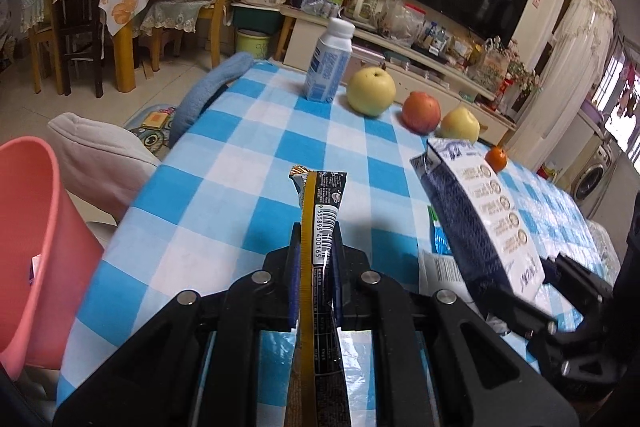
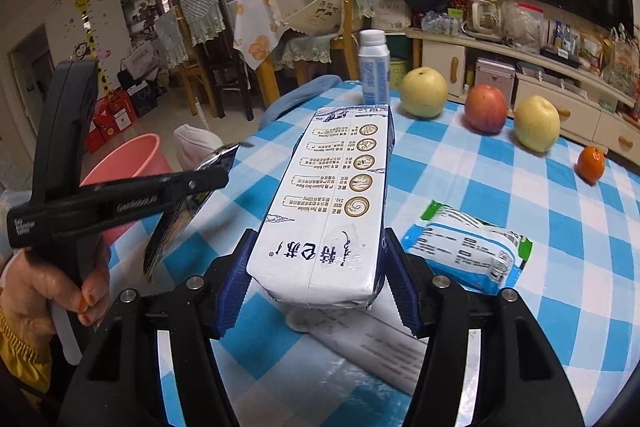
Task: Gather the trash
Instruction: 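Carry the stick wrapper and boxed packet to the pink bucket and release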
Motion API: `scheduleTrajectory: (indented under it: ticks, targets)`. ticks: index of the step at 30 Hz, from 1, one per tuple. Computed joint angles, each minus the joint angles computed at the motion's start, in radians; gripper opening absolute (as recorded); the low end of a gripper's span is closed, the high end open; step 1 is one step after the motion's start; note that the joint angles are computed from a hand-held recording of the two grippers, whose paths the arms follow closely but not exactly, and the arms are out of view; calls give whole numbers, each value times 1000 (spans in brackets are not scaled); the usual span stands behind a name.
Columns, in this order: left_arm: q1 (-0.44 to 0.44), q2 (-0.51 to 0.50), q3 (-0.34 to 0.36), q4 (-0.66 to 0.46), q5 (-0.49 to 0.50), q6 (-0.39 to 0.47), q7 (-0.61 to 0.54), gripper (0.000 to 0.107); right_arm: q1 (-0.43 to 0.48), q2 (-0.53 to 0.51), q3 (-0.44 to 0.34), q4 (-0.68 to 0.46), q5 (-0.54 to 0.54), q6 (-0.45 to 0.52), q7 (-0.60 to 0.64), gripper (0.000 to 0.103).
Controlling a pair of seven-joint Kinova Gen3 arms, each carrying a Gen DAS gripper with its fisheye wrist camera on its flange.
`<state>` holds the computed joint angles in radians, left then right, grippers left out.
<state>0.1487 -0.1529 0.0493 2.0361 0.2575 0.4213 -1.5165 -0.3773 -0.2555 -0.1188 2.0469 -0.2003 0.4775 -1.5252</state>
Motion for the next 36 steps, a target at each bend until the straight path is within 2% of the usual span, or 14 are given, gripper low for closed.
scheduleTrajectory:
  ticks: [4,11,13,16,18,22,24,27,32,34,36]
  targets:
    - [-21,-34,-17,12,-5,-16,16,14,-7,-8,-54,-16,14,-4,-47,62]
    - [-100,-111,-40,41,-59,-34,82,14,-2,25,-205,-75,156,1,-213,62]
    - [-164,-132,-16,46,-116,-33,136,14,-12,51,-245,-103,206,6,-268,62]
    - [-208,-151,-38,51,-146,-27,177,14,-40,94,-283,-145,277,7,-340,62]
    - [-273,-160,-22,50,-194,-17,228,14,-63,136,-312,-186,337,9,-391,63]
    - [-326,-164,-58,40,-226,2,270,14,-137,233,-356,-285,485,39,-486,63]
    - [-351,-163,-76,34,-239,10,288,14,-188,285,-358,-339,550,58,-514,63]
    - [-340,-165,-140,31,-215,15,267,14,-271,358,-339,-408,643,79,-555,63]
    - [-410,-157,-137,22,-253,25,294,14,-396,478,-270,-511,730,136,-582,63]
    - [-441,-146,-122,12,-279,38,317,16,-453,510,-224,-529,763,160,-612,70]
    - [-458,-144,-111,8,-303,52,336,27,-487,500,-183,-496,790,139,-664,82]
